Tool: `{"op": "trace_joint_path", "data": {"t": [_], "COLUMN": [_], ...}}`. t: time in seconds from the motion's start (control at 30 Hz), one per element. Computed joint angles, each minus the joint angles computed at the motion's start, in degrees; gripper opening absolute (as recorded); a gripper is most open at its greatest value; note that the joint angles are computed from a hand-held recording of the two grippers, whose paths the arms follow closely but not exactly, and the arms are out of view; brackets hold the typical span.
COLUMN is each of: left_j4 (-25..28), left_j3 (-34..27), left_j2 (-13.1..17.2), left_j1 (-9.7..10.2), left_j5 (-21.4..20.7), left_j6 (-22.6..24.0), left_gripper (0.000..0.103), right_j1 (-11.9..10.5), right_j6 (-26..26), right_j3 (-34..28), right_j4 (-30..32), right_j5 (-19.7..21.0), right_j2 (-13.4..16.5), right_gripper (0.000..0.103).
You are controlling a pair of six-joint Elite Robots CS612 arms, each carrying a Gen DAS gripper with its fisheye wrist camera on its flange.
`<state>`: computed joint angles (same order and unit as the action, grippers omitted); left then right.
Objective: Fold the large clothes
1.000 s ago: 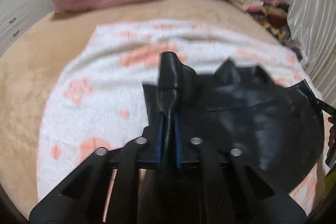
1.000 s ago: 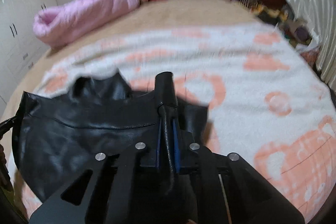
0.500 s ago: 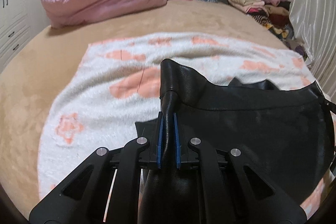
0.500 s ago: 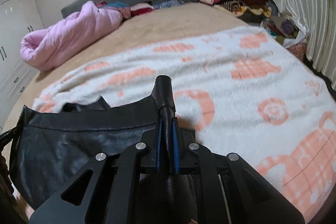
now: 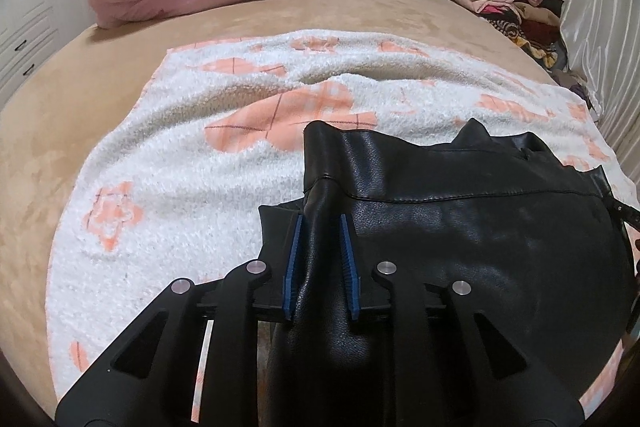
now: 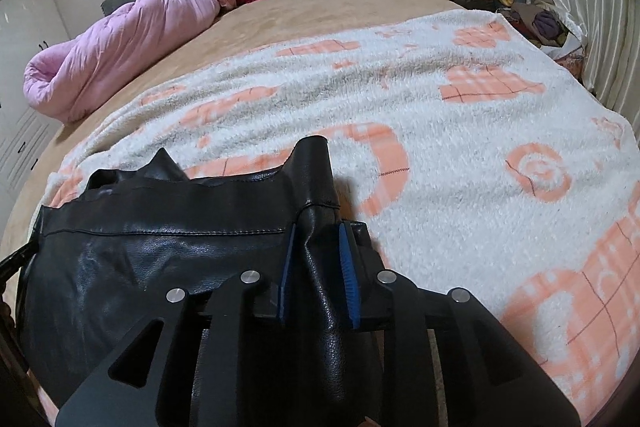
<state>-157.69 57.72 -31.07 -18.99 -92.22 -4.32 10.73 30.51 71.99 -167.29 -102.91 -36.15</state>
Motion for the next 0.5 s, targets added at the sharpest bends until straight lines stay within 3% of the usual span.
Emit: {"op": "trace_joint_path", "data": {"t": [0.13, 0.2, 0.23, 0.33, 0.37, 0.4, 0.5], "left_j4": [0.1, 0.3, 0.1, -0.3, -0.7, -1.0, -2.8], "left_j3": [0.0, 0.0, 0.3, 1.1, 1.6, 2.2, 4.8], "left_j2": [0.0, -0.2, -0.4, -1.1, -1.5, -1.9, -3.5], "left_j1": [0.04, 0.04, 0.07, 0.33, 0.46, 0.57, 1.0], "left_j5": [-0.1, 0.5, 0.6, 0.4, 0.1, -0.1, -1.0], "left_j6": [-0.4, -0.8, -0.8, -1.1, -1.4, -1.6, -2.6], "left_gripper": [0.015, 0.024, 0.026, 0.039, 0.053, 0.065, 0.078], "right_j1": [-0.2, -0.2, -0.3, -0.5, -0.7, -0.6, -0.4], "right_j6": [0.6, 1.2, 1.5, 3.0, 3.2, 3.3, 2.2], "right_j3": [0.1, 0.4, 0.7, 2.6, 3.9, 4.7, 7.9], "right_j4": [0.7, 0.9, 1.0, -0.4, -1.7, -2.3, -5.6], "right_j5": [0.5, 0.8, 1.1, 3.2, 4.9, 5.0, 8.8], "right_j2": [-0.2, -0.6, -0.8, -2.1, -2.7, -3.2, -4.7], "right_gripper": [0.024, 0.029, 0.035, 0.067, 0.076, 0.078, 0.092]}}
